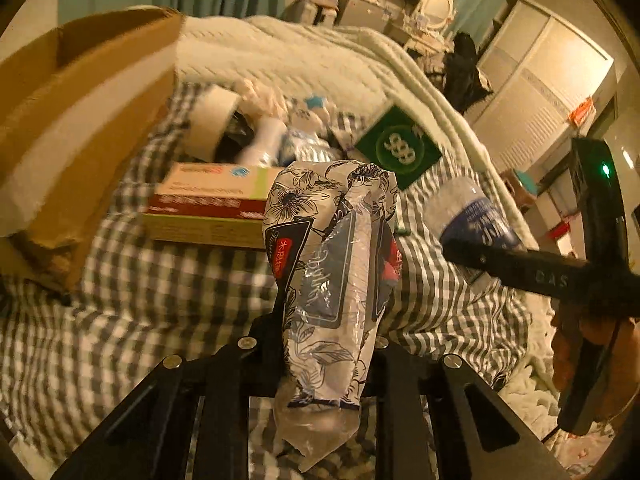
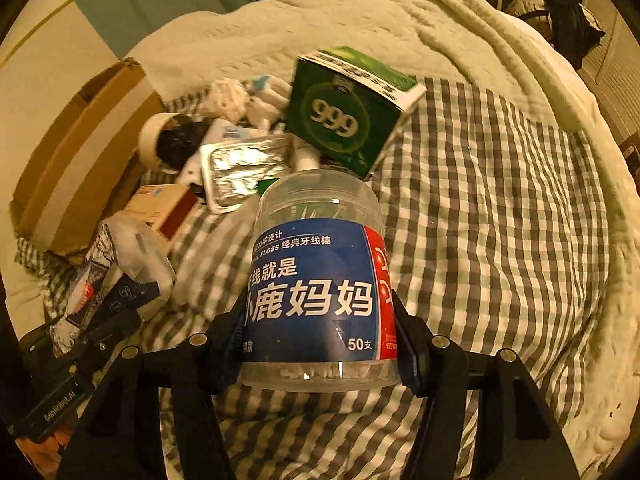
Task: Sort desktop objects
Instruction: 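Lift the floral plastic bag with the left tool while the right tool lifts the blue-label floss jar, then carry both items over the cardboard box and open both tools to drop them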
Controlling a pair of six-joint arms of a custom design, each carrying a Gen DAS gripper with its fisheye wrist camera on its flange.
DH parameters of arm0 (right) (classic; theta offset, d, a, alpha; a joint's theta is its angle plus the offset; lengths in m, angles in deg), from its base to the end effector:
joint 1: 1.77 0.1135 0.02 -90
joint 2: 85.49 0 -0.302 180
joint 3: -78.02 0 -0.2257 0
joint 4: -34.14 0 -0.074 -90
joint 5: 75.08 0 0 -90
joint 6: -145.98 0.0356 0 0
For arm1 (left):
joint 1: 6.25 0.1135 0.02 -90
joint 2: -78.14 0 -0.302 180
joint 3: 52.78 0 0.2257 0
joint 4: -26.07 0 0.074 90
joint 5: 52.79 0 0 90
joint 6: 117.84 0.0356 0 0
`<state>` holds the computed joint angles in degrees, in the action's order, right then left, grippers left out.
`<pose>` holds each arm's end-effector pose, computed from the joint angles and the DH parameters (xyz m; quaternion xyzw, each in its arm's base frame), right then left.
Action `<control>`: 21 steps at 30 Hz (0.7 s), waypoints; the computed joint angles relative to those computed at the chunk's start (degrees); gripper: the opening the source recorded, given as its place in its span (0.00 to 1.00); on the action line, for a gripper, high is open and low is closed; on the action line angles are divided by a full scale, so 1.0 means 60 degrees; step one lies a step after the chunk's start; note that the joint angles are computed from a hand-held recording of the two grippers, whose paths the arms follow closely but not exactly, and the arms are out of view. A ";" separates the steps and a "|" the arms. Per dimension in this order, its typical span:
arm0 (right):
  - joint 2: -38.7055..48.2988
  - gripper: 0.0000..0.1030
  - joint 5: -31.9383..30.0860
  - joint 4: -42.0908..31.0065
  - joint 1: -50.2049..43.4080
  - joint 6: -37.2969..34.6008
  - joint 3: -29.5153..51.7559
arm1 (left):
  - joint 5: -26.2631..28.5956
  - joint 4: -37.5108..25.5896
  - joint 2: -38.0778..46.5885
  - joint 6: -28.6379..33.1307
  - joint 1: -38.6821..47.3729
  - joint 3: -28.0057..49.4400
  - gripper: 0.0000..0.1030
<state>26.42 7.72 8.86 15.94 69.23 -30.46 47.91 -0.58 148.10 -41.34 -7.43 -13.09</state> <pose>0.3317 0.1106 0.1478 -0.0512 0.9744 0.1153 0.1863 0.1708 -0.0101 0.1921 -0.0760 0.9518 -0.1249 0.2697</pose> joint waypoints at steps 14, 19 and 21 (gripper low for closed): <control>-0.1492 0.59 -0.0558 -0.2296 0.1451 0.0250 0.2063 | 0.1474 -0.3880 -0.1538 0.1465 0.3814 0.3907 0.20; -0.1081 0.59 -0.0981 -0.4175 0.1923 0.0798 0.5223 | 0.1876 -0.5778 -0.0564 0.2374 0.4549 0.7273 0.20; -0.0552 0.59 -0.0731 -0.5069 0.2239 0.0907 0.7085 | 0.1929 -0.6357 -0.0039 0.2144 0.4841 0.8552 0.20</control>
